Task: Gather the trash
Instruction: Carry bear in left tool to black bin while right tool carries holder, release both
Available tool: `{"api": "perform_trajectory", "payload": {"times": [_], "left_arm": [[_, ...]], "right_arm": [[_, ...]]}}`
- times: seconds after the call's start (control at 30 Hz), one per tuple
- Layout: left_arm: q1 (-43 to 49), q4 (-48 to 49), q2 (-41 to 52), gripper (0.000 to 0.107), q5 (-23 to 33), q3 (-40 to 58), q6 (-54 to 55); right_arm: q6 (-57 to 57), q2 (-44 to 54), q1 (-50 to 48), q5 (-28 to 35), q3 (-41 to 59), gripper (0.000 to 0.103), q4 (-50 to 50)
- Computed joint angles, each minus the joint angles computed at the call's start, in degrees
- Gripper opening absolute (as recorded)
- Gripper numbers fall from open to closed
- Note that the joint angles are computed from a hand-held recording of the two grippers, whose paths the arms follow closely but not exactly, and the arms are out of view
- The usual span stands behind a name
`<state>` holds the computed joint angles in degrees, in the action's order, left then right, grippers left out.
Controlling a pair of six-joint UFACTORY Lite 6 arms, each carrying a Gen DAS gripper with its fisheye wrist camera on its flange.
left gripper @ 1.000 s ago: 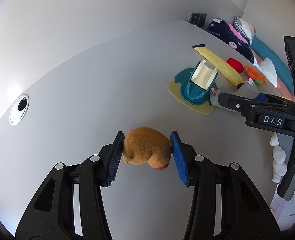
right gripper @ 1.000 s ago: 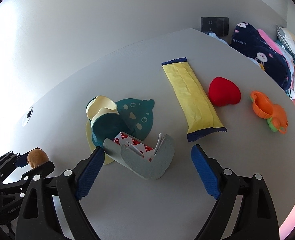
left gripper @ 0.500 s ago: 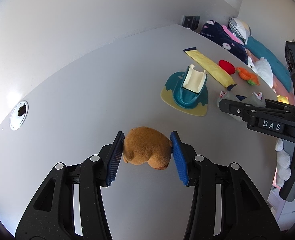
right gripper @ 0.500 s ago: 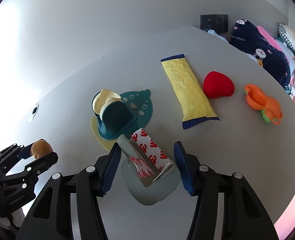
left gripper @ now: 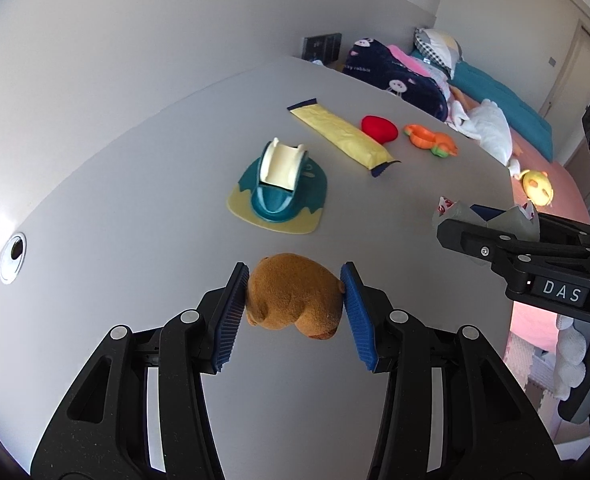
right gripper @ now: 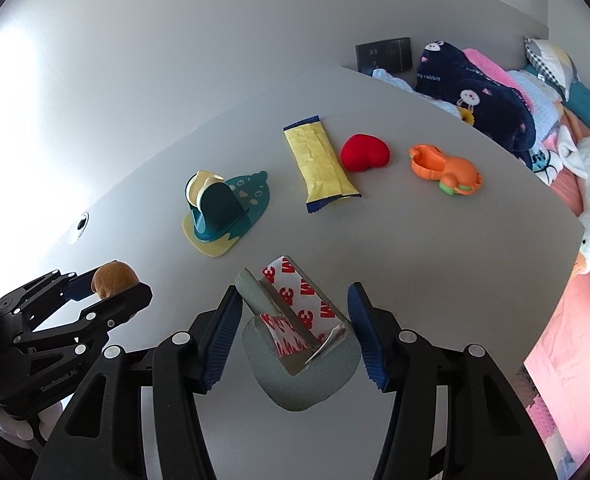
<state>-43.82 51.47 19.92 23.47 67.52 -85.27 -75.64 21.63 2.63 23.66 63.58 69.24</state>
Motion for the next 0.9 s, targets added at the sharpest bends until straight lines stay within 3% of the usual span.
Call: {"api": "perform_trajectory", "payload": {"times": [0.47,0.9], "left_arm": [[-8.0,-4.91,6.45,0.047,4.67,11.47,6.36],[-14.23,-11.7,16.55,0.047,9.28,28.3,15.75]], "right_arm": [[-8.17,-14.63,-11.74,4.54,-14.51,0.056,4.63],[-12.5,-20.91,-27.07,11.28,-20.02,0.056,2.47]]}}
